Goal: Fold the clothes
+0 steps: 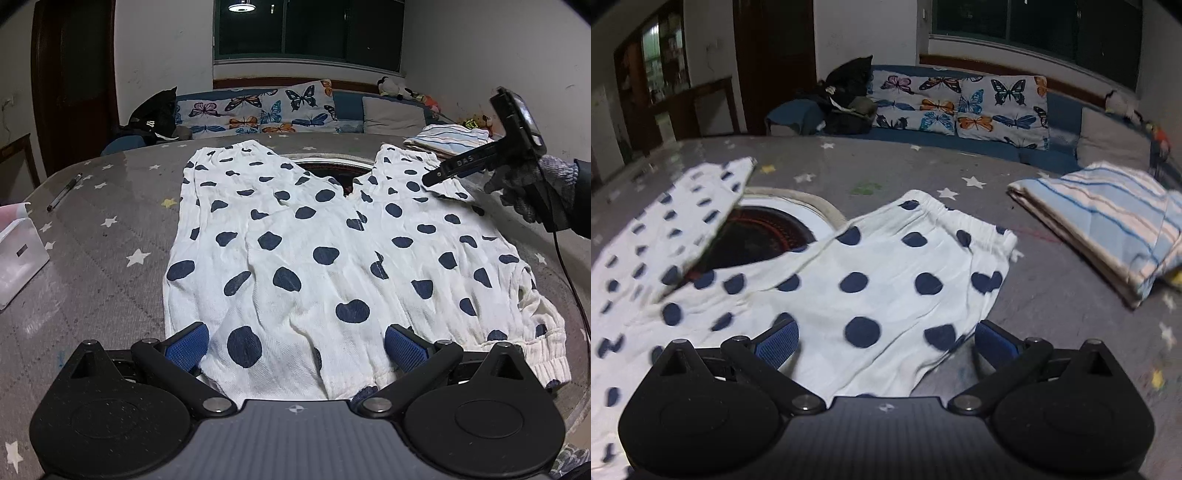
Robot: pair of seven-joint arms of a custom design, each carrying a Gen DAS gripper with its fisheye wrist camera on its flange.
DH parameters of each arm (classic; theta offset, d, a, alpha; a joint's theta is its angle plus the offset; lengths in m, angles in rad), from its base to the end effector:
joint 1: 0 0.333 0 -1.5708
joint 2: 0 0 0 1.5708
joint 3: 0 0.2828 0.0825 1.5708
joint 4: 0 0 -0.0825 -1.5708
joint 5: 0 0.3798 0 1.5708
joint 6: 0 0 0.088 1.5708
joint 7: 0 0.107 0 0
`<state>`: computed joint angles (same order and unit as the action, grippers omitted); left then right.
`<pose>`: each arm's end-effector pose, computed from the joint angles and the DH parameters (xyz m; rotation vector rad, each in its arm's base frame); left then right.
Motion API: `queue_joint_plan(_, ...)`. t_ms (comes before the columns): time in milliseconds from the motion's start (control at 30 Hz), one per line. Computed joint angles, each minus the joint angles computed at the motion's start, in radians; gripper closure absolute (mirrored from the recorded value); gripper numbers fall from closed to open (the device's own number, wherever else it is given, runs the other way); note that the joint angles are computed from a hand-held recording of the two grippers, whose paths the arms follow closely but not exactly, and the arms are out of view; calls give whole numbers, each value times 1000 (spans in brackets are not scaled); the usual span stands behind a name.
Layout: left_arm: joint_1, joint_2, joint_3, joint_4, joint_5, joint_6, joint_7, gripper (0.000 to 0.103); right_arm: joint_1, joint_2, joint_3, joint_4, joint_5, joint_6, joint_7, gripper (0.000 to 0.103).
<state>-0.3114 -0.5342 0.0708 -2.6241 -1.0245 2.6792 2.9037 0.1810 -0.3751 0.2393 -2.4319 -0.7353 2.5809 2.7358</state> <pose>0.4175 -0.0752 0.4471 -1.0198 2.3801 -1.1480 0.4289 0.2087 0.4631 -1.6152 1.9776 -0.8309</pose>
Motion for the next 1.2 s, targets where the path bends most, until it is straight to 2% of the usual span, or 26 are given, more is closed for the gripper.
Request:
queue_joint_plan(67, 0, 1, 0, 0, -1, 0, 2, 0, -2, 28, -2, 24, -6, -24, -26, 0)
queue_joint_plan(167, 0, 1, 0, 0, -3, 1, 7, 0, -10, 52, -6, 39, -41, -34, 1, 0)
queue_joint_plan(367, -2, 0, 1, -2, -7, 5, 18, 0, -16, 70, -33, 43, -69, 5, 35, 0)
queue_joint_plan(500, -1, -3, 1, -3, -5, 3, 19, 0, -35, 64, -46, 27, -76, 75, 102, 0)
queue_joint_plan(600, 0, -3, 1, -3, -2, 0, 19, 0, -45, 84, -27, 59, -114, -1, 98, 0)
queue_joint_plan(933, 2, -2, 1, -2, -2, -3, 28, 0, -49, 154, -80, 140, -165, -71, 111, 0)
queue_joint_plan(1200, 1, 0, 1, -1, -3, -1, 34, 0, -32, 210, -110, 213, -210, -198, 157, 0)
